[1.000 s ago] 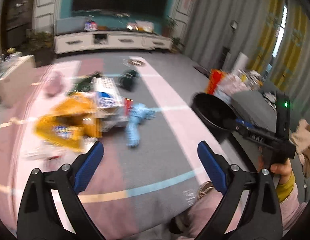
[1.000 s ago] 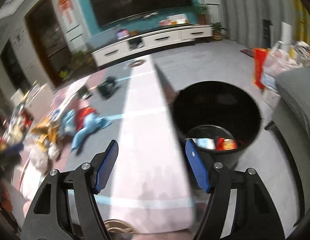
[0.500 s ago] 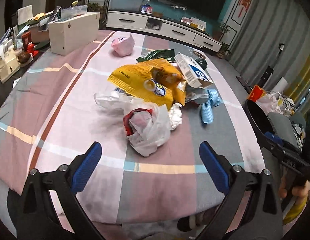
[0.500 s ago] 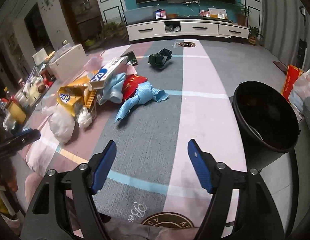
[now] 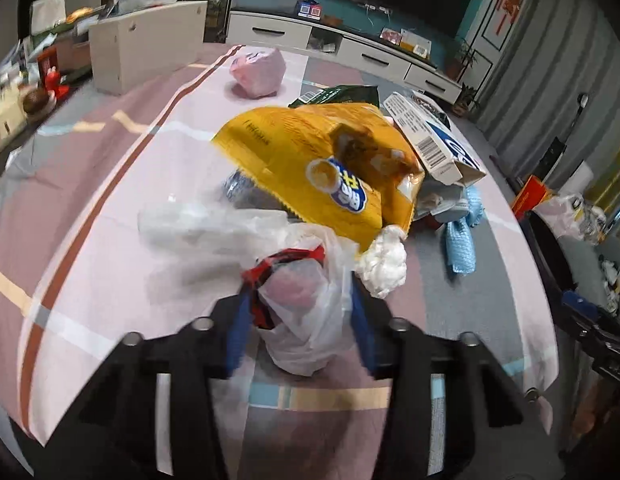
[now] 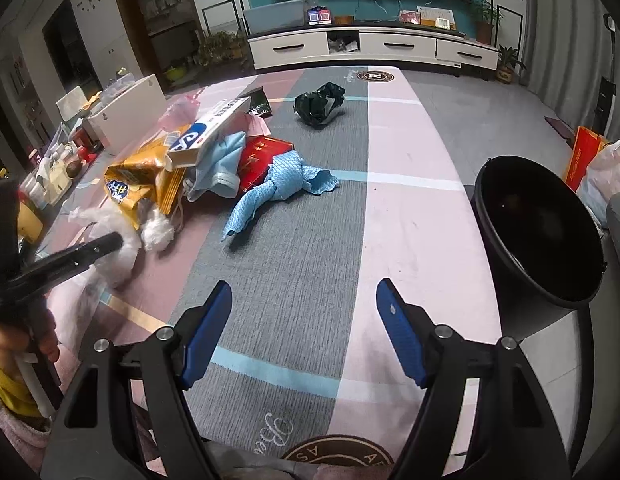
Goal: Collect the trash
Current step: 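Grasp the white plastic bag with the left tool while the right tool grasps the light blue cloth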
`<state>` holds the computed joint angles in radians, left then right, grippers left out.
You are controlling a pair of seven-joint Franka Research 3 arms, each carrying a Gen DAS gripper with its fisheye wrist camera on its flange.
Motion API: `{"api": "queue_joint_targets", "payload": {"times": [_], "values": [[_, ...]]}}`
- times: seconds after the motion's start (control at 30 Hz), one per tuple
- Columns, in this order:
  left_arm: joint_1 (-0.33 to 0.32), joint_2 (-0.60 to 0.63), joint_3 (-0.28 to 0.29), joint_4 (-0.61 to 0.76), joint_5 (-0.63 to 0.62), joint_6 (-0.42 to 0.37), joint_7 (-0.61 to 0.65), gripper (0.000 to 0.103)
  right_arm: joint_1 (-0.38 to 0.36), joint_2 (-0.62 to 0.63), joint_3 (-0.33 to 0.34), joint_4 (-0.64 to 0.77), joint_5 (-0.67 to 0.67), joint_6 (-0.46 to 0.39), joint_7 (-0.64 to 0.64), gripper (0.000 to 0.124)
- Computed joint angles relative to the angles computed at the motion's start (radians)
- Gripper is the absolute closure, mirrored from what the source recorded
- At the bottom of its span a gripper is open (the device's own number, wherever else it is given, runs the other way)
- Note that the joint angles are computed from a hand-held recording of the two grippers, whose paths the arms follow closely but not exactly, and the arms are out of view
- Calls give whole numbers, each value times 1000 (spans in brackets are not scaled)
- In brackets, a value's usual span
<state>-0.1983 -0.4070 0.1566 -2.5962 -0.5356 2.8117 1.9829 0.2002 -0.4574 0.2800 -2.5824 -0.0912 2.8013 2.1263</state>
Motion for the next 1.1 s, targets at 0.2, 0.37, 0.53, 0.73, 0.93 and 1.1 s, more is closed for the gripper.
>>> {"api": "queue_joint_targets", "payload": {"times": [0.2,0.37,0.53,0.73,0.93,1.1], "values": [[-64,-147,116,-31,-94,-84,164,78,36,65,-48,32,63,32,-30,50],[-88,-230,173,-19,-215,-94,259,77,73,139,-99,58,161,113,-70,50],[-112,-208,184,15,-274,-82,303,75,44,237,-90,127,158,175,-80,50],[-103,-161,165,57,-354,-130,348,75,7,354,-82,240,7,199,-34,55],[-42,-122,94,67,-362,-120,347,75,55,451,-138,337,-71,151,-35,67],[-9,-110,59,65,-347,-120,327,75,106,474,-179,348,-92,123,-50,98]]}}
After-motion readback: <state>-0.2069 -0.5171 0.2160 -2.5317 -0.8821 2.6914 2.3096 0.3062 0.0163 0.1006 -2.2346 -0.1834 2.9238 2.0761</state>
